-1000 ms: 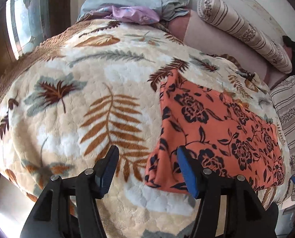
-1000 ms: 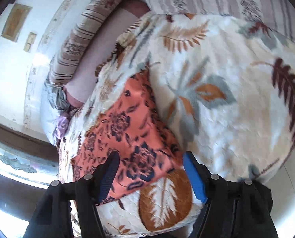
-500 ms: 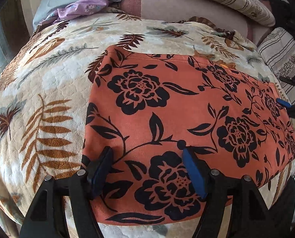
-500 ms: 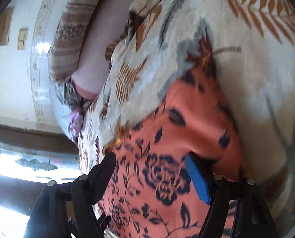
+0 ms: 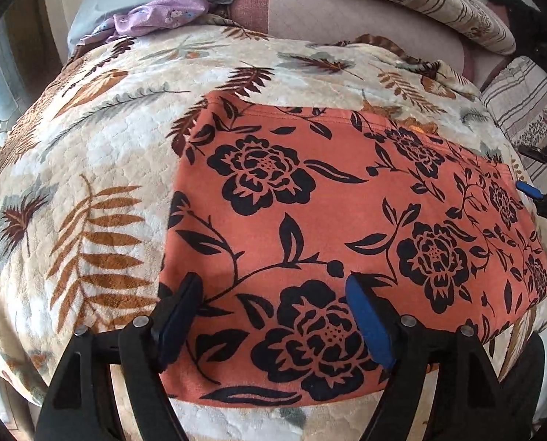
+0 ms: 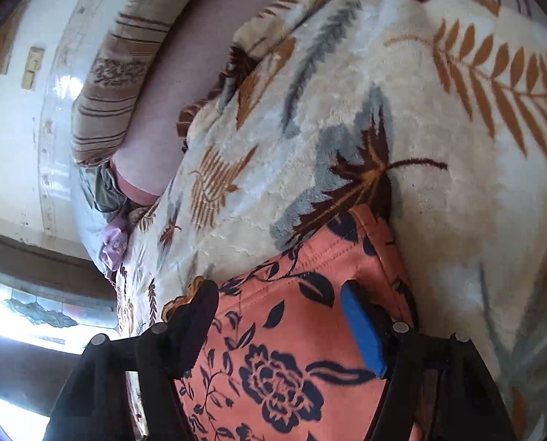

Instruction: Fold small clothes

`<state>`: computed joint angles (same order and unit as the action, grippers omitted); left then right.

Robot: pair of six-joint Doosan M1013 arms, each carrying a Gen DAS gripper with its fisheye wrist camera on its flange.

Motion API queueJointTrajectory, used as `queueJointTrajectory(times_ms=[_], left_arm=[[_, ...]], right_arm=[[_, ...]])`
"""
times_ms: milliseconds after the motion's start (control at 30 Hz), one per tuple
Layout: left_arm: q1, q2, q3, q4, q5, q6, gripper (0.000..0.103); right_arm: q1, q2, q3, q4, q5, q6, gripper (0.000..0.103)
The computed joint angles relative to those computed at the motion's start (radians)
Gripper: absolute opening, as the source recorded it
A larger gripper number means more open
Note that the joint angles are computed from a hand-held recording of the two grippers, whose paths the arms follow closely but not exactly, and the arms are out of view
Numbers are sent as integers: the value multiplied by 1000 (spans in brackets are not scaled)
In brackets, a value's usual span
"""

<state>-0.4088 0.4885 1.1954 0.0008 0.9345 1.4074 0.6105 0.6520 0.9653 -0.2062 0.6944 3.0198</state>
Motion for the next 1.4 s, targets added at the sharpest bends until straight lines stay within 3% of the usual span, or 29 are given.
queueJointTrajectory(times_ms=[200,300,367,500,567,633,667,867,1067,1100,1133,1167,1267,1400], left_arm=[[9,-52,77,17,-53,-51,80],[12,-24,60,72,67,-106,81],[35,-41,78,-4,54,-129,81],[34,-79,120,89,5,-185,81],[44,-61,109,75,62,-182,82],[54,-68,117,51,59,-193,82],[51,-73,116,71,62,-205,81],[34,-104,119,169,-34,-219,81],[41,-40,48,105,35,-199,81],[43,-22,30,99,82,-202,81],[45,-9,23,89,126,-207,79],[53,-9,29,58,122,-202,76],[53,-18,21,50,123,-175,64],[43,0,-49,98,94,-165,62]], right_arm=[[90,-47,65,141,-83,-174,78],[111,-50,115,133,-2,-65,80],[129,-82,176,41,-74,73,79],[161,-102,176,-123,-60,165,81],[161,-97,175,-104,-75,121,83],[155,-83,162,-33,-13,105,84],[153,-89,178,-29,-40,128,84],[159,-111,198,-127,-113,219,84],[129,-84,166,-86,-147,163,84],[124,-76,161,-66,-138,150,84],[120,-66,152,-30,-107,135,84],[116,-60,156,9,-108,123,84],[121,-67,189,-48,-166,155,84],[121,-73,212,-68,-207,174,84]])
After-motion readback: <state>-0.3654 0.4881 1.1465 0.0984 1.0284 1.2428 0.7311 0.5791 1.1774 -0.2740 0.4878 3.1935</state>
